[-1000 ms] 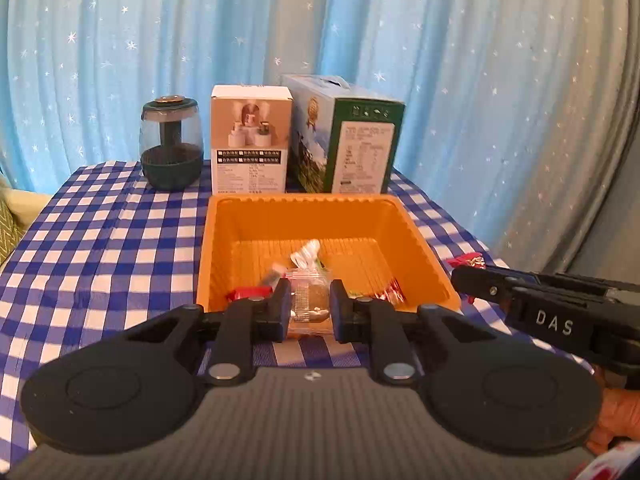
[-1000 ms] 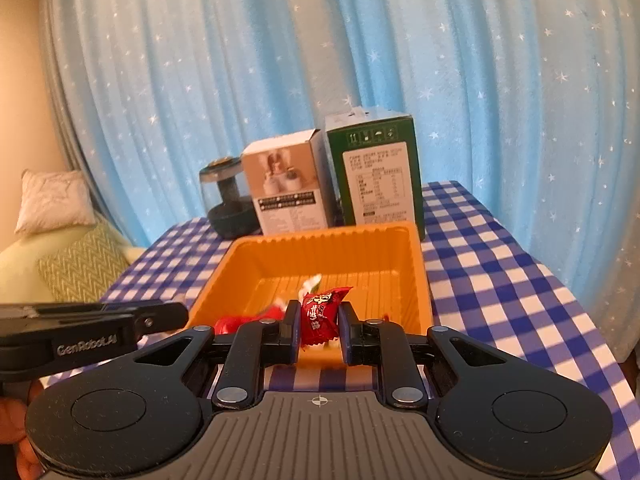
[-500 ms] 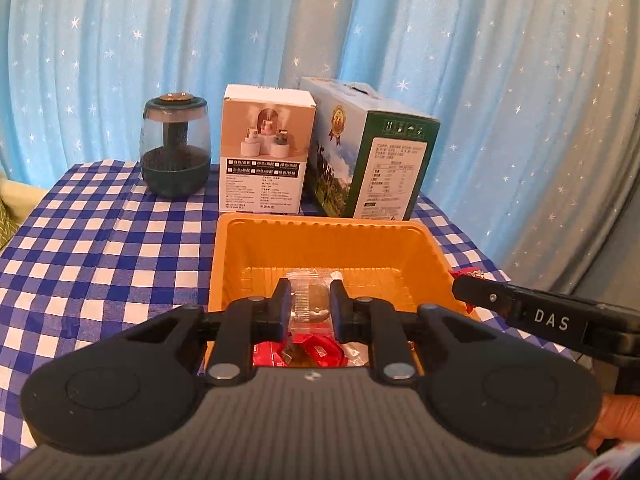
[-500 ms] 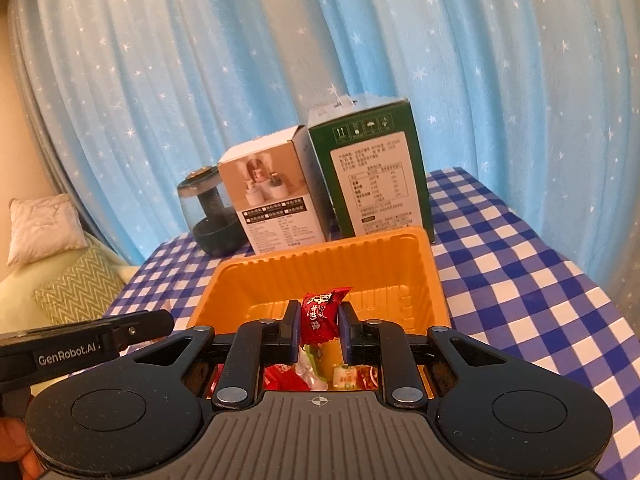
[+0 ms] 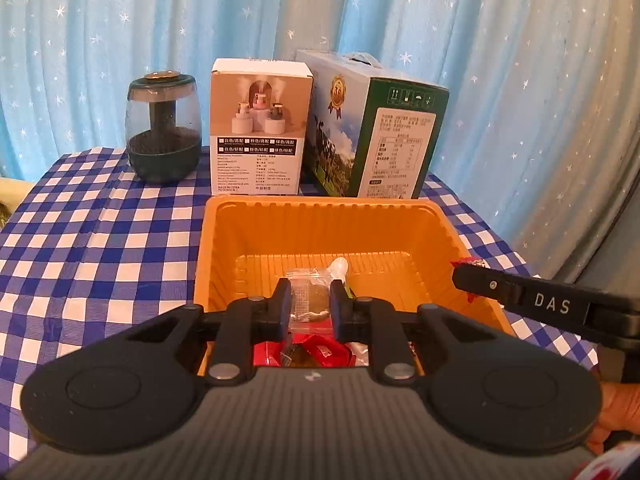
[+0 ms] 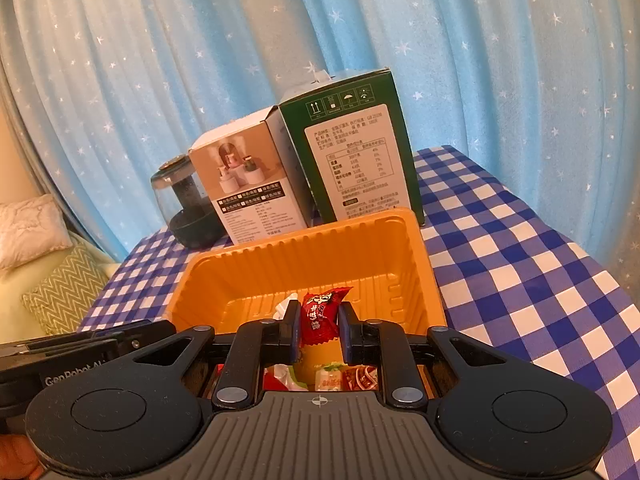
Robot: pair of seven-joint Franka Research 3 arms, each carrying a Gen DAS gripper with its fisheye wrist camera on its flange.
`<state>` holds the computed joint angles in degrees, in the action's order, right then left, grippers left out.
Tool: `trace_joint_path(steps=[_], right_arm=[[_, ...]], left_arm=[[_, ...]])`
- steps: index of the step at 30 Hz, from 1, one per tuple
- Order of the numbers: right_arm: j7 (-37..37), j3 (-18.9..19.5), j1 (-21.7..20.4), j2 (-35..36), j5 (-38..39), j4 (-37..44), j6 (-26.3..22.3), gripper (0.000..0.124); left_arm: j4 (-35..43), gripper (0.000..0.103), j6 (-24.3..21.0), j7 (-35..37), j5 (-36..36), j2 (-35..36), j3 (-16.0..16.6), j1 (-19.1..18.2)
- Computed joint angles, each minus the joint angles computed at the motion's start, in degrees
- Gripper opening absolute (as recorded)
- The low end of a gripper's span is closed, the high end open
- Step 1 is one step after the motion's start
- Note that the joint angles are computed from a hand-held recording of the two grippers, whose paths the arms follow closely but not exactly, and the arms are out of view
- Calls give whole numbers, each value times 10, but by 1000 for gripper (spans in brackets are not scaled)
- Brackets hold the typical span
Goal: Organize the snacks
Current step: 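Carry both candies into the orange tray and open both tools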
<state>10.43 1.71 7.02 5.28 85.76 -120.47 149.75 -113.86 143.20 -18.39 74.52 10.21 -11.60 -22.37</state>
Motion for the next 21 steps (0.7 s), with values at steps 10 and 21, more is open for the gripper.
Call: trace_joint_path(steps=[10,21], right_arm=[[2,2,2,0,-7,-2,0,20],[2,2,1,-4,6,-3,-18,20]], left_arm=[[1,25,23,-3,-4,7,7,3],[-36,25,10,-20,-8,-28,-4,17]])
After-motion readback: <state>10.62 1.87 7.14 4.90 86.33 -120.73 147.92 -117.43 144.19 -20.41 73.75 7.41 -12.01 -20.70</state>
